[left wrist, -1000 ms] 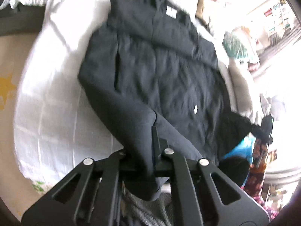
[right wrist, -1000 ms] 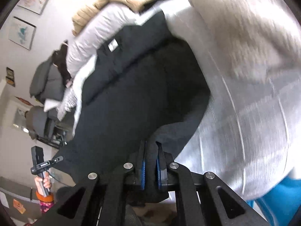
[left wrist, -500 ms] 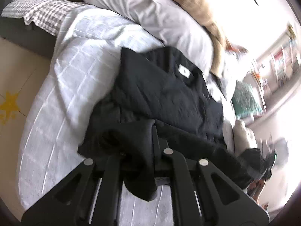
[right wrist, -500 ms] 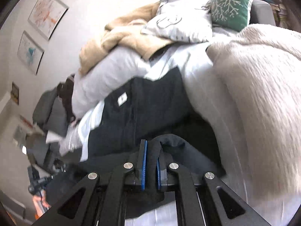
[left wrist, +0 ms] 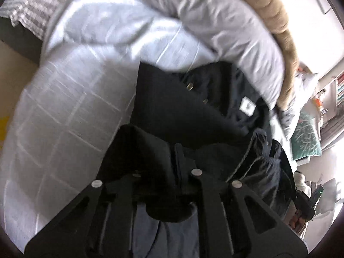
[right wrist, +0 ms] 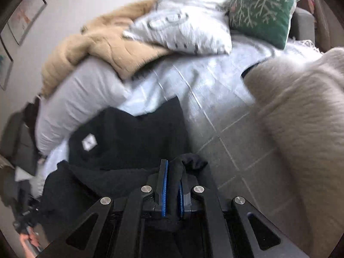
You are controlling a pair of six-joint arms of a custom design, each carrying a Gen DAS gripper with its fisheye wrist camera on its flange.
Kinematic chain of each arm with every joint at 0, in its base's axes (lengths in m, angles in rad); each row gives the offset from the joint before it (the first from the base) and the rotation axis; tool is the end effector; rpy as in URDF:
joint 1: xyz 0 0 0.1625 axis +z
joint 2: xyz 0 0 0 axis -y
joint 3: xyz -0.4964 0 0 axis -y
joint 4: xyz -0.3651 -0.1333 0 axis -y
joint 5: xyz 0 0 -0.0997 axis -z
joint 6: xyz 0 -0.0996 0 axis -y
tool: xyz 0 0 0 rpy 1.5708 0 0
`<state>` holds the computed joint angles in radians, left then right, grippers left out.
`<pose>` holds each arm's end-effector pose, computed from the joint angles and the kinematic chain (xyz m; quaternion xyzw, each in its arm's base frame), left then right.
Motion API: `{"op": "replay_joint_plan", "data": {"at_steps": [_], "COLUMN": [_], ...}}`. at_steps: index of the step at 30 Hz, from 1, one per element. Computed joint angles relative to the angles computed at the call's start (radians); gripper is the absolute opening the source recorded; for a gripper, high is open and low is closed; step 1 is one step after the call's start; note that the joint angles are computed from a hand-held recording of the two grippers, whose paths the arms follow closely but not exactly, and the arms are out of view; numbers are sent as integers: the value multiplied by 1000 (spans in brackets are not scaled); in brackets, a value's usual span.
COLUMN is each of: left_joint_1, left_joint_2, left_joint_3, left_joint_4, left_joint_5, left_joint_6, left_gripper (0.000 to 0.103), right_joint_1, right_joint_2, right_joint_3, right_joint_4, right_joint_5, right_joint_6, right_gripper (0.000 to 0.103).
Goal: Fold large clothes
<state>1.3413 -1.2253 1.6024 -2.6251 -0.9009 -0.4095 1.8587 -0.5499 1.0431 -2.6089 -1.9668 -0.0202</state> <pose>0.0458 -0.6619 0.4968 -0.1888 0.8774 -0.3952 0.1958 0.3402 -0.8146 0.2222 0.0926 -0.9412 0.2868 0.1526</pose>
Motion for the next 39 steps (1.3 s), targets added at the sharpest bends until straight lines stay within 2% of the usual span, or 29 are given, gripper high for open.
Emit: {"op": "replay_joint_plan", "data": {"at_steps": [2,4,7,8,9,10,12,13,15,17,21,25,26,28,30,31,32,33,35,39], "left_joint_1": [19,35,58,62,61,52,28,17,-3,-17,-30,-9,-1,15,28,32,28,18,-9,-70], "left_joint_2": [12,6,-19,-31,-43,-63,-89,-102,-125,-135,-118,-52,-29,15,51,65,74,82,83,81], "left_joint_3": [-12,-15,-15,-15,-9,5,29,39,50,56,58,23,5,-28,-67,-82,-87,-80,-47,4], "left_joint_4": [3,10,22,28,27,11,-31,-45,-41,-22,6,-5,-3,-32,-40,-51,-68,-119,-247,-584], "left_joint_5": [-32,-84,-191,-227,-243,-239,-204,-190,-161,-110,27,127,141,138,118,108,120,153,195,235], "left_joint_6": [14,10,-25,-39,-45,-41,-16,1,30,49,127,226,250,321,348,343,336,340,376,559], "left_gripper": [17,19,31,42,59,66,79,81,82,82,82,82,82,69,47,37,17,9,7,6], "right_joint_1": [-14,-31,-48,-51,-52,-53,-52,-50,-41,-33,-21,1,10,21,24,23,21,21,27,56], "right_joint_2": [33,43,37,31,26,17,-9,-22,-51,-78,-89,-19,18,81,130,152,166,177,181,190], "right_joint_3": [-35,-37,-39,-43,-46,-44,-31,-21,23,66,73,-5,-47,-118,-175,-204,-218,-225,-209,-147], "right_joint_4": [33,35,56,76,89,100,114,108,33,-56,-72,-22,-7,6,18,35,40,31,-24,-340], "right_joint_5": [-17,-1,50,68,84,107,151,164,162,171,161,26,-43,-150,-204,-211,-211,-209,-219,-282], "right_joint_6": [17,36,68,88,99,106,111,113,99,67,20,-96,-145,-231,-299,-319,-327,-332,-363,-575], "right_gripper": [12,13,15,18,20,24,33,51,76,79,80,80,80,77,63,52,30,16,8,7]}}
